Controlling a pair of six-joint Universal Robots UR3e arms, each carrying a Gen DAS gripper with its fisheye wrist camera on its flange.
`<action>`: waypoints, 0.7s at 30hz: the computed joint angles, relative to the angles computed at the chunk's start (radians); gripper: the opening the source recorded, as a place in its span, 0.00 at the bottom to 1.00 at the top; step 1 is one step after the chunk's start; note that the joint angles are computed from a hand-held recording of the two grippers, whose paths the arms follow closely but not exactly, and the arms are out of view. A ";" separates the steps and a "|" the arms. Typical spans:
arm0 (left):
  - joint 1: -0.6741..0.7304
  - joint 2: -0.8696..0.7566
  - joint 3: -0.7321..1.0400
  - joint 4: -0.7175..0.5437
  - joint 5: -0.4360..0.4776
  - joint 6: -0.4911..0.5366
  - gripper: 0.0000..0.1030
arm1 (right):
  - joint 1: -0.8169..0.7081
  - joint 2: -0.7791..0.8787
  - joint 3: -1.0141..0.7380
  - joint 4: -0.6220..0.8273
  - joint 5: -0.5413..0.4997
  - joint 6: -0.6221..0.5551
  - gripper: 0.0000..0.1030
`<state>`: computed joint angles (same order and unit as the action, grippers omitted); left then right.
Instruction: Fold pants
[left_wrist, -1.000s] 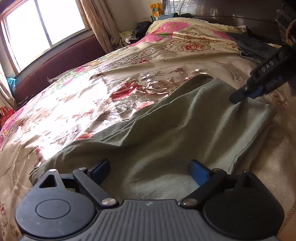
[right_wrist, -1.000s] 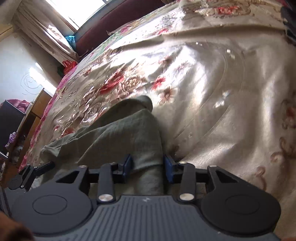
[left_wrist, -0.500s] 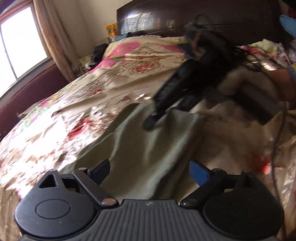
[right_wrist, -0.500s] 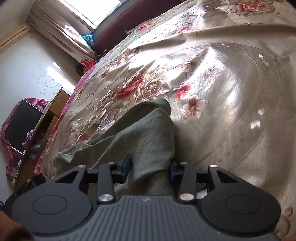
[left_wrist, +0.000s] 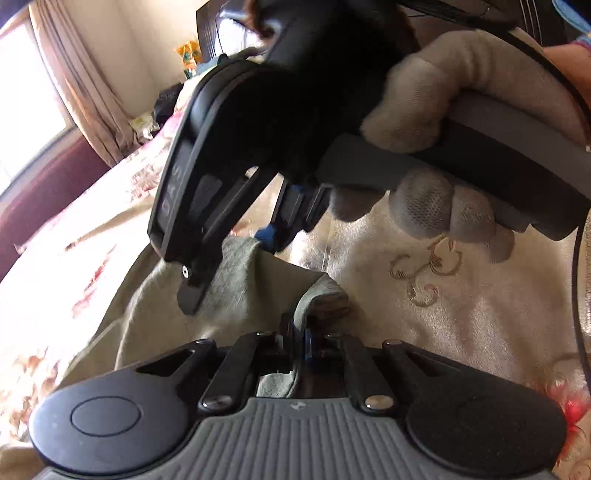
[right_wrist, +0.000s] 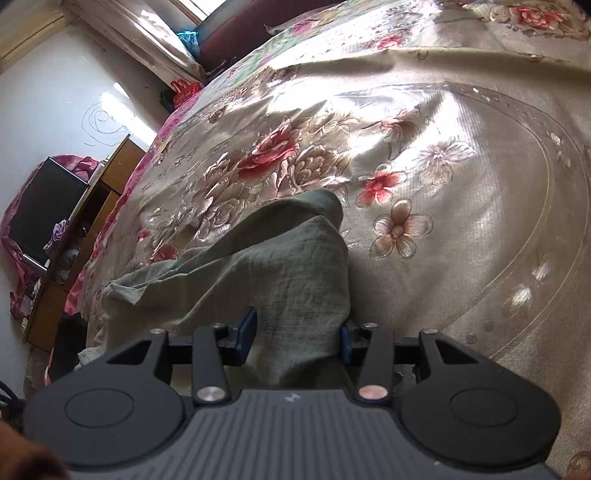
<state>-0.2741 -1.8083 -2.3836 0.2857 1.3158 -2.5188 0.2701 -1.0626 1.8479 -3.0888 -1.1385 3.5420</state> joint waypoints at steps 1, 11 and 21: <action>0.027 0.027 -0.012 -0.036 -0.031 0.029 0.20 | 0.021 -0.006 -0.013 0.016 -0.054 -0.041 0.43; 0.113 0.111 0.018 -0.253 -0.143 0.052 0.18 | 0.021 0.239 -0.489 0.250 -0.194 0.100 0.06; 0.406 0.413 -0.194 -0.349 -0.400 0.134 0.20 | -0.045 -0.051 0.072 -0.056 -0.021 0.039 0.57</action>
<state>0.1322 -1.3950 -2.5779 -0.0632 0.9160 -2.3849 0.2249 -1.1140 1.9199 -3.1449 -1.1593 3.5808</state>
